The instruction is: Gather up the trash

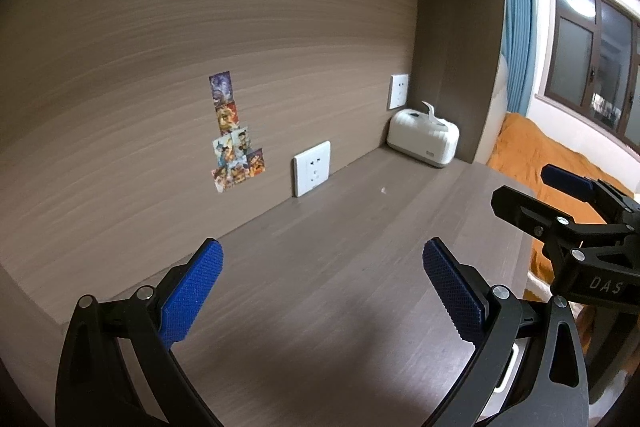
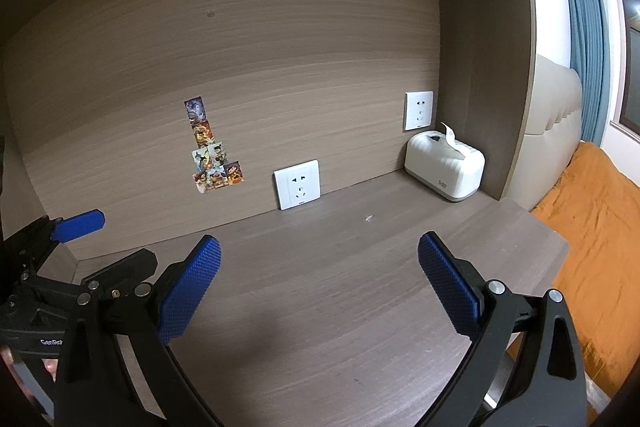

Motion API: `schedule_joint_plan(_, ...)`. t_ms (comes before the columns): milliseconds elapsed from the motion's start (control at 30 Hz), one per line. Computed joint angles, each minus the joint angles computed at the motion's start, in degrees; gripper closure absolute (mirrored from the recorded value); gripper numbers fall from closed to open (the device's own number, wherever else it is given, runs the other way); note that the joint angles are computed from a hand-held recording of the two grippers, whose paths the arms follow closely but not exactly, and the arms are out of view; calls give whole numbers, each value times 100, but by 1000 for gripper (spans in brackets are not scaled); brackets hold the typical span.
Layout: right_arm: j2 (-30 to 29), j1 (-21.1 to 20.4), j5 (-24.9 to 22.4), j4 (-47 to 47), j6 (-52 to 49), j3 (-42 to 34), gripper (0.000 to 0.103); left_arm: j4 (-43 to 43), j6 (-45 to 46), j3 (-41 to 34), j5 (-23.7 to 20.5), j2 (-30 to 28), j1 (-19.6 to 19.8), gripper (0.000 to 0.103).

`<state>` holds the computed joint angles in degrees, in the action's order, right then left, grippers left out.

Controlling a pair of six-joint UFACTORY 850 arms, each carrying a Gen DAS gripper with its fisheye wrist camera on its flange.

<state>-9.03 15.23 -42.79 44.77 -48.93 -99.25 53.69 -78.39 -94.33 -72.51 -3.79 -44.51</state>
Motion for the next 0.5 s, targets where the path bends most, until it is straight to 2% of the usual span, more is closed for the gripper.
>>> schedule_joint_plan(500,-39,-10,-33,21,-19,-54,5,-29,67,11,97,8,68,5)
